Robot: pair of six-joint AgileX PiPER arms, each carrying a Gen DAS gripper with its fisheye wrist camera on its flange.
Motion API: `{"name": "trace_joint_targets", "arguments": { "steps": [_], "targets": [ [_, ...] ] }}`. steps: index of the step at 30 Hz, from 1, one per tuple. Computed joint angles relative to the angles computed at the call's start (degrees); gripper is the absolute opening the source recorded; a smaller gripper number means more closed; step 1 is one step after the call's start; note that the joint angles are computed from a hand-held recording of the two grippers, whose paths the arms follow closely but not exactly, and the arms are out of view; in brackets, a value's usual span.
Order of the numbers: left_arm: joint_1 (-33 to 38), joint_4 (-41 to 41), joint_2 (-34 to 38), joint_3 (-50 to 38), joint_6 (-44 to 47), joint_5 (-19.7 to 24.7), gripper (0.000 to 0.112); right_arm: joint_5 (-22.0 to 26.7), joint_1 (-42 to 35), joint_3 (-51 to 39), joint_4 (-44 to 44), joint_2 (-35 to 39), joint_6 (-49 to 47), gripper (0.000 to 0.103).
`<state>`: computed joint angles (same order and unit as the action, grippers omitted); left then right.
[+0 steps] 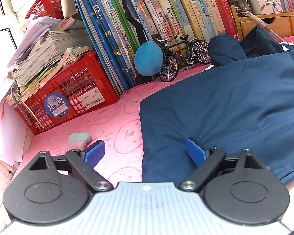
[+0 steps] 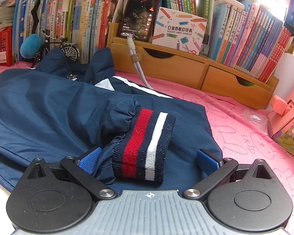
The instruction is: Fold clothes
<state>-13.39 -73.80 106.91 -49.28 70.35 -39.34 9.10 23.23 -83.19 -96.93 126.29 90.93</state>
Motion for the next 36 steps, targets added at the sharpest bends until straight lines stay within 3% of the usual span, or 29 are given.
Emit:
{"name": "trace_joint_targets", "arguments": {
  "steps": [36],
  "targets": [
    [0.42,0.70,0.04,0.36,-0.85,-0.01,0.094,0.16,0.11,0.13,-1.12,0.02,1.31,0.103]
  ]
}}
